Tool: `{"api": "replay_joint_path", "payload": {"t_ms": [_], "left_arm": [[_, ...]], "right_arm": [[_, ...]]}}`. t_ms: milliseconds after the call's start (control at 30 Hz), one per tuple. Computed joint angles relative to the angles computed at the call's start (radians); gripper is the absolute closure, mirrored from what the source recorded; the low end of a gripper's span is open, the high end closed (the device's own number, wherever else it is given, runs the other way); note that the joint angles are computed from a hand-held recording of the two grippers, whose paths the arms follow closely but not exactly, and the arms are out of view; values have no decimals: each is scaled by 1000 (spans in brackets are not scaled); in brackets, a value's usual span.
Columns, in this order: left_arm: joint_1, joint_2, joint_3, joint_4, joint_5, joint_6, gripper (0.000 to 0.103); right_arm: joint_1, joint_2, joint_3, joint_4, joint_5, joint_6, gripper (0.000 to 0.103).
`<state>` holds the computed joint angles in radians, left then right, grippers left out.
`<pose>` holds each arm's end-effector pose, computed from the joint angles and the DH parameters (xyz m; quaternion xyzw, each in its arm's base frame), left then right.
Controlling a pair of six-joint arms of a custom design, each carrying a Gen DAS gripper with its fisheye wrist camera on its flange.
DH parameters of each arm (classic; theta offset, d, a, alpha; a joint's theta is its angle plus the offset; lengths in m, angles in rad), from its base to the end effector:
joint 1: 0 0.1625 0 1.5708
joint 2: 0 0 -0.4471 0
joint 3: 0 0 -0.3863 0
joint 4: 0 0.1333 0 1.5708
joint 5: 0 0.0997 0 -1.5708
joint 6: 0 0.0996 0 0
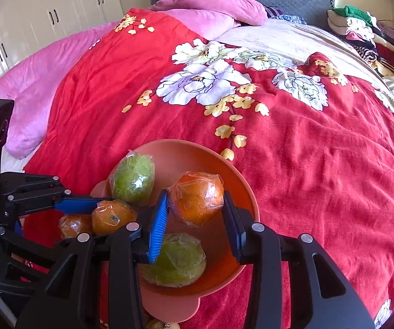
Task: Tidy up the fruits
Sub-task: 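Carry both wrapped tangerines up over the pink bowl, then open the right tool to drop its tangerine into the bowl while the left tool lowers and releases its tangerine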
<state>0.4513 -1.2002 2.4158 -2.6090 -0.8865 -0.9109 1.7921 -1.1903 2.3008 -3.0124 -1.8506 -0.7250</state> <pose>-0.2571 -0.3427 0.1235 0.1272 0.9301 -0.2399 0.2472 0.2049 -0.4285 0.1734 0.4246 -0.8799 0.1238 0.1739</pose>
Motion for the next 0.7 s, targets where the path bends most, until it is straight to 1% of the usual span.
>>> {"api": "replay_joint_path", "payload": {"t_ms": [333,700], "left_arm": [[-1,0,-1,2,-2,-2,70],[-1,1,-1,1,-1,0,70]], "right_arm": [[3,14,-12,12,-28,13,66],[-1,19,-15,20,-34,19,64]]}}
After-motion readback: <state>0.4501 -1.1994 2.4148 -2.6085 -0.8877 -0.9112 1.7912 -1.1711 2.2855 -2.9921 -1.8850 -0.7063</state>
